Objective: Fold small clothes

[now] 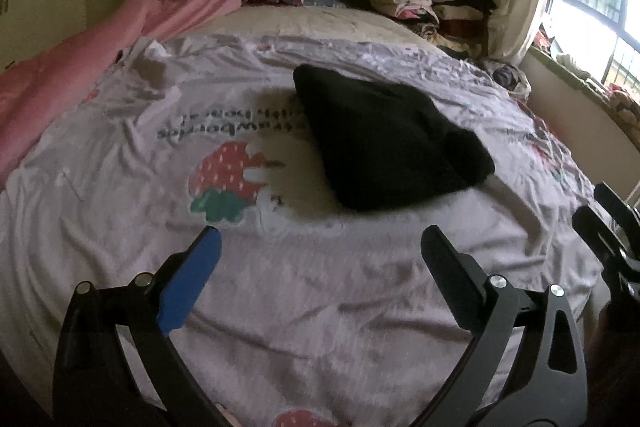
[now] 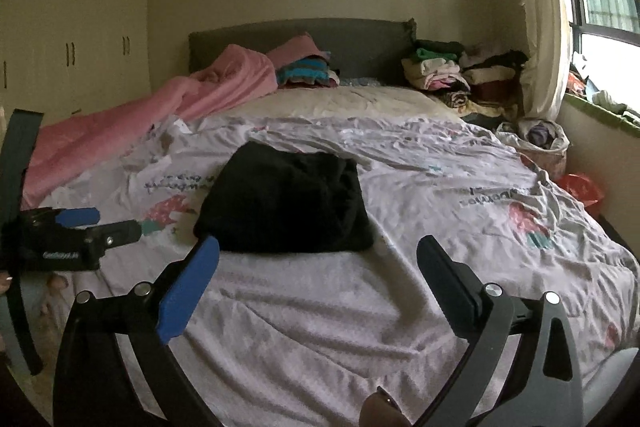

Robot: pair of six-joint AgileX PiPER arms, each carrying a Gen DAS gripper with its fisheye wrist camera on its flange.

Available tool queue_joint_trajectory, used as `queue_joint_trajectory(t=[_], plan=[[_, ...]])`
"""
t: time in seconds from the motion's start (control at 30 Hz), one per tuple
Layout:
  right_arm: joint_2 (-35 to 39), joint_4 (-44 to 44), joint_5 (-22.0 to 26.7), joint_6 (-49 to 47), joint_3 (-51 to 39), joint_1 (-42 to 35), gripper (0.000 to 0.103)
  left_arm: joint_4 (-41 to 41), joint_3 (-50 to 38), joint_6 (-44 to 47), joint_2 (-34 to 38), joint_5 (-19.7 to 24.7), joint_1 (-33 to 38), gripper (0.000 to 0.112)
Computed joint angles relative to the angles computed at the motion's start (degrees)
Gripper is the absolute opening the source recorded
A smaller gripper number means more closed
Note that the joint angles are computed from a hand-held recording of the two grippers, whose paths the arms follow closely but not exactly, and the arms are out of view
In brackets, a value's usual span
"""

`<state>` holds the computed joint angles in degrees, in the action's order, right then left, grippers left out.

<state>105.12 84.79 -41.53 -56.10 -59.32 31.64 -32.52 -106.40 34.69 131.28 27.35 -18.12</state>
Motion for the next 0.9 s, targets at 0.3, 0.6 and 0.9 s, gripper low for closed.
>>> queue_joint_trajectory(t=[0.3,0.6,0.9], plan=[[4.8,8.1,3.5,-4.4,-2.2,-0.9,0.099,-5.3,3.0,5.8,0.1,-1.0,0.7,0.093],[5.4,10.6,3.9,-7.8,-4.0,-1.1,0.099,-6.1,2.9,6.4,0.4,-0.1,1.0,0.093],[4.5,11.1,3.7,-7.5,-2.7,-1.3,0.099,-3.5,2.8,4.2,0.3,-0.6,0.8,0.093]])
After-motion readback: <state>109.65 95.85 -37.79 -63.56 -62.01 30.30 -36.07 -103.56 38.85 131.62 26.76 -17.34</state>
